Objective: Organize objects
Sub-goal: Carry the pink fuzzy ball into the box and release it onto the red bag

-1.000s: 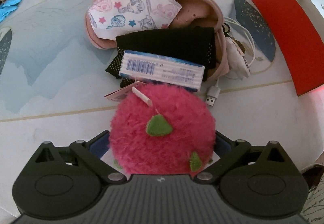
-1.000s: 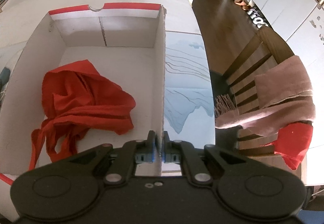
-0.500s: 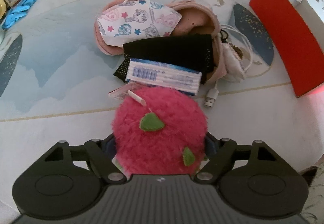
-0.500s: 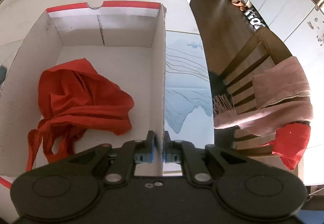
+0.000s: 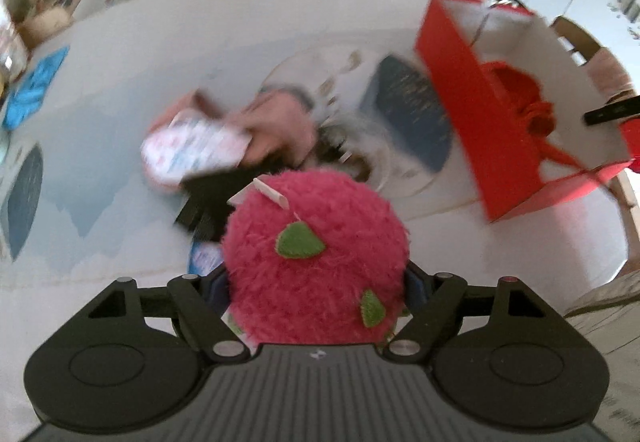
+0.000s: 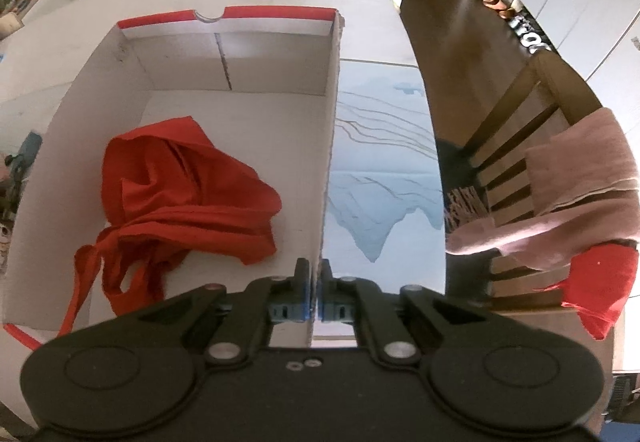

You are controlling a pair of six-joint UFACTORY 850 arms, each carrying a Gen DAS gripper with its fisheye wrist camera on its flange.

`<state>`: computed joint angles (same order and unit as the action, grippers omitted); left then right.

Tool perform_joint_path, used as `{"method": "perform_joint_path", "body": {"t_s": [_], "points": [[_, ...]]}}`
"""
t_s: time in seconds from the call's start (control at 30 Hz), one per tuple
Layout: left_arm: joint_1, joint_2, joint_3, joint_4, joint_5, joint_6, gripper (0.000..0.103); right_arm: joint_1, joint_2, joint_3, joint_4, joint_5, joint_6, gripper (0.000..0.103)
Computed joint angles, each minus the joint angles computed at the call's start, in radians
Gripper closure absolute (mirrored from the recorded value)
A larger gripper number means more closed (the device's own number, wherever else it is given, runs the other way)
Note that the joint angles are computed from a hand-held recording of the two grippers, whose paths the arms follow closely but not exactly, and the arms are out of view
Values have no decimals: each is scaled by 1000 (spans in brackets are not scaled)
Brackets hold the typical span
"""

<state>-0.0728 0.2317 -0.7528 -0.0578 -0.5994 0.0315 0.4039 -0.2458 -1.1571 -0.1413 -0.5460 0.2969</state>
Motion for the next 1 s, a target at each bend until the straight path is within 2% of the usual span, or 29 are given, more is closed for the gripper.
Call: {"method": "perform_joint_path", "body": {"t_s": [0.4, 0.7, 1.0], "points": [[-152, -151, -208, -63, 49, 100, 23, -7, 1, 6, 52, 12, -90, 99], [-247, -334, -388, -115, 76, 247, 23, -10, 0, 3, 74, 8, -124, 98], [-326, -541, -578, -141, -28, 357, 23, -12, -3, 0, 80, 6, -139, 98]]}}
